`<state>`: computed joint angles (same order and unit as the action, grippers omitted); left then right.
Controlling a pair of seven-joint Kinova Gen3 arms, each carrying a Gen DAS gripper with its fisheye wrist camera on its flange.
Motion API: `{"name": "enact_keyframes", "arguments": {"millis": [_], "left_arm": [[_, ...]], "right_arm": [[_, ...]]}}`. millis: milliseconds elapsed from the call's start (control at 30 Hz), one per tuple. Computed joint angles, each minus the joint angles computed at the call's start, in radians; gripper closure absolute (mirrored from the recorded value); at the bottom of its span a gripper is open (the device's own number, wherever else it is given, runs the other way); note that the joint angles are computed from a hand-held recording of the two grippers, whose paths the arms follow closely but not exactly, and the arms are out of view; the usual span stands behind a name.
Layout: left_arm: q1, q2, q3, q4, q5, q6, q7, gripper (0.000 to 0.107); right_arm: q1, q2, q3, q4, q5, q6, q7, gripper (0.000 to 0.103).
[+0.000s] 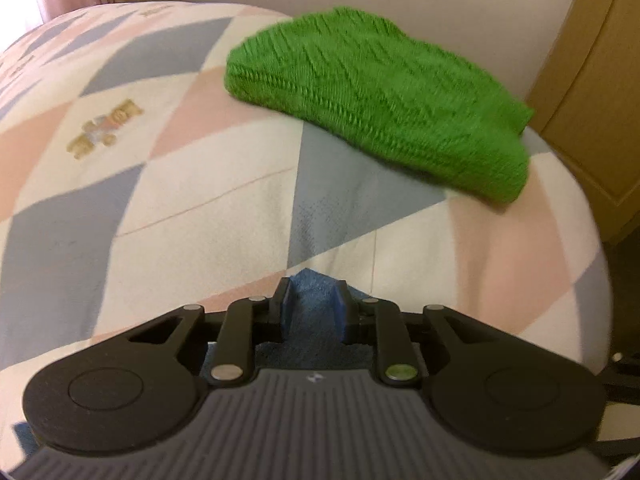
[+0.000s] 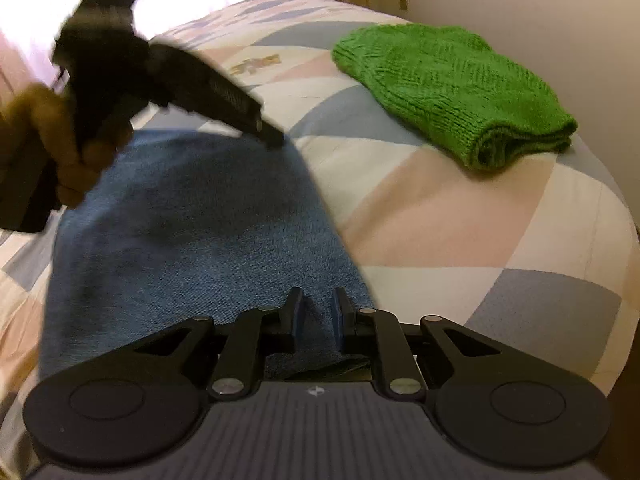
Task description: Fold clothes
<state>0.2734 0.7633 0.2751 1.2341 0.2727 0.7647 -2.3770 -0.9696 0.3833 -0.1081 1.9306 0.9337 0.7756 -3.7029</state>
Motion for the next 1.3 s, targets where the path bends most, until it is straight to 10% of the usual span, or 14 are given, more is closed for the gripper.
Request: {"name": "enact_keyframes", "arguments": {"millis": [233, 433, 633, 833, 967, 1100, 1300], "left_arm": [[-0.005, 0.047, -0.005, -0.079, 0.020, 0.074, 0.058, 0.078], [-0.181, -0.137, 0.017, 0.060, 0.149, 0.056, 0.024, 0.085], [-0.316, -0.240, -0.058, 0.132, 0.197, 0.110, 0.003, 0.086], [-0.480, -0.223, 0.074, 0.214, 0.295, 0.161, -0.142, 0.086], [-0.363, -0.173, -0.001, 0.244, 0.276, 0.013, -0.077, 0.086], [-0.241, -0.067, -0.165, 0.132, 0.334, 0.062, 0.085, 0.105], [-0.283, -0.156, -0.083, 0.199, 0.245, -0.059, 0.227, 0.102]], "right_arm": [[0.045, -0.011, 0.025, 0.047, 0.018, -0.101, -0.097, 0.080], [0.073, -0.048, -0.006, -0.057, -0.130, 0.012, 0.042, 0.077], [-0.042, -0.018, 0.164, -0.152, -0.073, 0.020, 0.119, 0.076], [0.197, 0.115, -0.037, -0.306, 0.015, -0.018, 0.363, 0.077], [0.237, 0.197, -0.042, -0.357, -0.009, -0.022, 0.518, 0.075], [0.207, 0.206, 0.094, -0.324, -0.125, -0.143, 0.614, 0.046], [0.328, 0.176, 0.091, -0.272, -0.319, -0.334, 0.689, 0.047]]}}
